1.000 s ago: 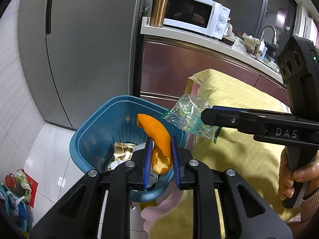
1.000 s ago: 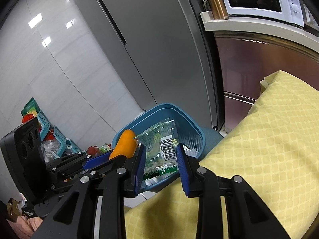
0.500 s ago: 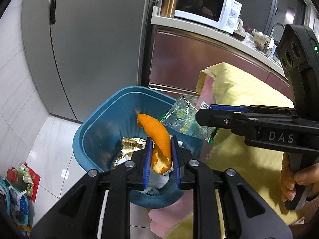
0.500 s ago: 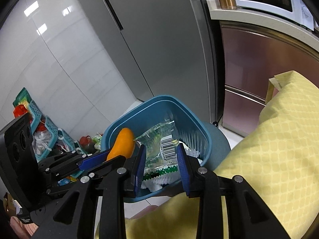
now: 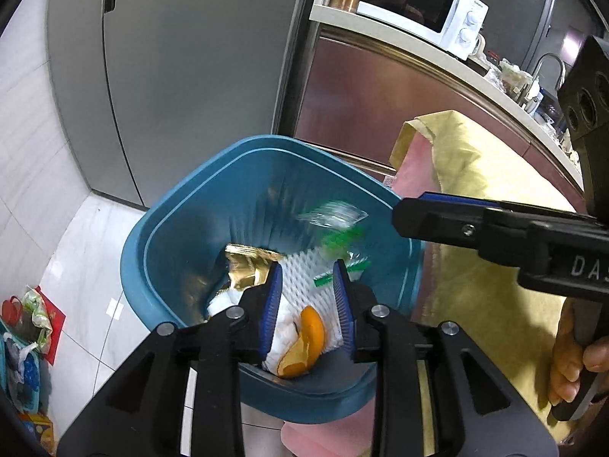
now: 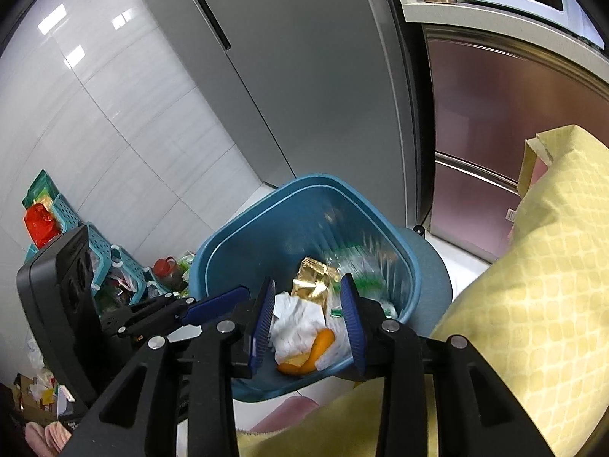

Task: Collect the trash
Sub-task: 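Lower the peel and wrapper into the blue bin and open both tools, then move both tools back over the table toward the last peel and wrapper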

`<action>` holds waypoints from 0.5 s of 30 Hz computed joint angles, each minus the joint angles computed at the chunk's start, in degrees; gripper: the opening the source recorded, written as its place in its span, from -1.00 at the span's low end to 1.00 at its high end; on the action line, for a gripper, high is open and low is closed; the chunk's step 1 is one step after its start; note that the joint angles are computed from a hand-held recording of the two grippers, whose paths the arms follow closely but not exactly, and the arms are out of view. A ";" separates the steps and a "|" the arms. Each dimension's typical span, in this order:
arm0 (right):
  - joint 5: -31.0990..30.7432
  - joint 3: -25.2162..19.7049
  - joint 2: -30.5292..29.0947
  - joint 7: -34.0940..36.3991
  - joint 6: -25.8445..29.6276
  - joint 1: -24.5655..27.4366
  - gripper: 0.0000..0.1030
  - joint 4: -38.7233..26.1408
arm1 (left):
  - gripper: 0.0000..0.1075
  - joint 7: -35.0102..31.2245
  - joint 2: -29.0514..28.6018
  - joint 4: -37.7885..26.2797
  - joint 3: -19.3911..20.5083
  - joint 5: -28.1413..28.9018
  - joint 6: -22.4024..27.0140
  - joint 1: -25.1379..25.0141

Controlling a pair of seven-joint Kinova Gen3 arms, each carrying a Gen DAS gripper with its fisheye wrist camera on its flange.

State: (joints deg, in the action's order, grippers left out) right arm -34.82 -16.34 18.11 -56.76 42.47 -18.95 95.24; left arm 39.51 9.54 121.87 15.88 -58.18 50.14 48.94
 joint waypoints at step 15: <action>-17.66 6.31 -12.31 20.98 7.30 11.43 -0.14 9.29 | -0.11 -0.97 1.57 -7.72 3.04 -8.40 9.36 7.19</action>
State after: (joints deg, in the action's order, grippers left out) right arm -52.48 -10.04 5.80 -35.78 49.77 -7.52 104.53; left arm 38.54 11.11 114.15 18.92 -66.58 59.50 56.13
